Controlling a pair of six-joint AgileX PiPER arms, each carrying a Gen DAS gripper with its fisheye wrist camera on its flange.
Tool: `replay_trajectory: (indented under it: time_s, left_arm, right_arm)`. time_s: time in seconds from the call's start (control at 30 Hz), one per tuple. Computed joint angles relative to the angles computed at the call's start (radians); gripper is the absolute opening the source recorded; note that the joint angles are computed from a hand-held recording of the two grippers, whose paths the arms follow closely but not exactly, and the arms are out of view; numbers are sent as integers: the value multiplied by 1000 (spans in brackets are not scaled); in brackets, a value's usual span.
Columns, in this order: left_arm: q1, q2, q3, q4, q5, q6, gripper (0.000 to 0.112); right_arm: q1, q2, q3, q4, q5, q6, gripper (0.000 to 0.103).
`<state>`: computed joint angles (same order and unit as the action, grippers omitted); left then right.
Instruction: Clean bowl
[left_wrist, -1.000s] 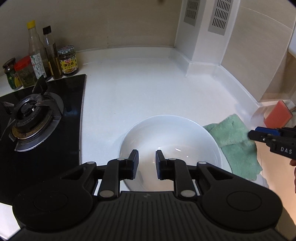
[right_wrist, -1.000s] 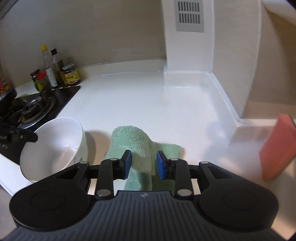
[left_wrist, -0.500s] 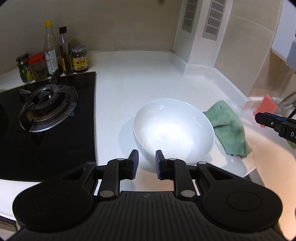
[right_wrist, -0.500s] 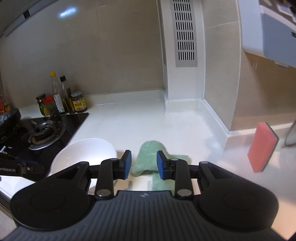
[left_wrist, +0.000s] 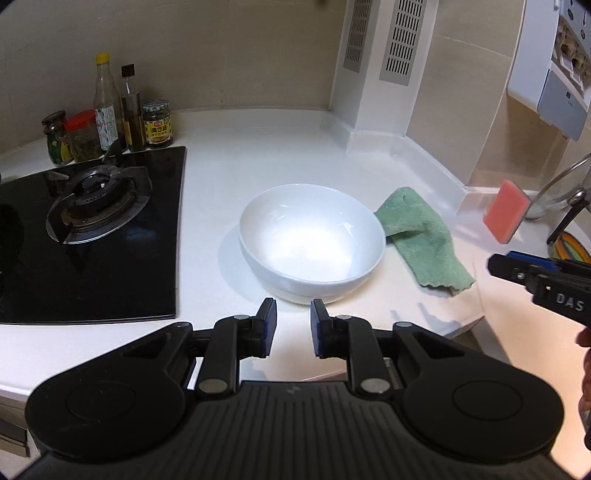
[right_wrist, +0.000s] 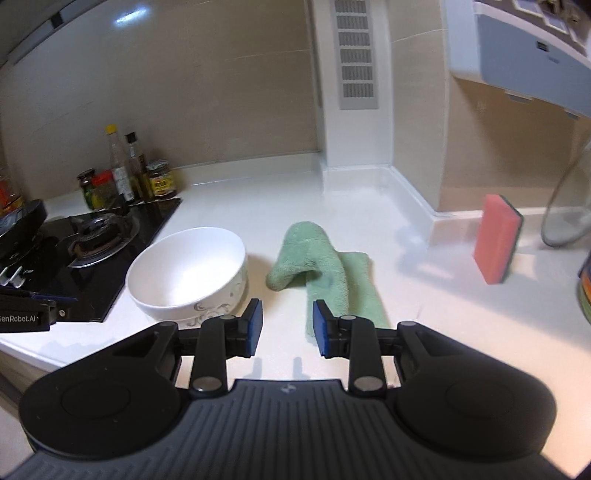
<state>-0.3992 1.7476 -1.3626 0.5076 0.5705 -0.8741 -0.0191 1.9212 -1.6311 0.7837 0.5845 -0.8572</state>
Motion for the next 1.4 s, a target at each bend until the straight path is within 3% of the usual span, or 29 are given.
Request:
replay_trajectory:
  time_s: [0.23, 0.4, 0.8, 1.0, 1.4]
  left_arm:
    - [-48, 74, -97, 90, 72, -132, 23]
    - [-80, 142, -198, 129, 156, -151, 25]
    - [-109, 221, -315, 114, 255, -142, 25]
    - [-121, 204, -300, 126, 274, -136, 25]
    - [-115, 105, -170, 125, 204, -107, 25]
  right_arm:
    - [-35, 62, -136, 30, 87, -76, 25]
    - [-55, 120, -211, 19, 139, -40, 25]
    - [-92, 200, -305, 61, 230, -61, 25]
    - [-96, 179, -261, 75, 214, -84, 25]
    - [-58, -2, -7, 128, 84, -121, 25]
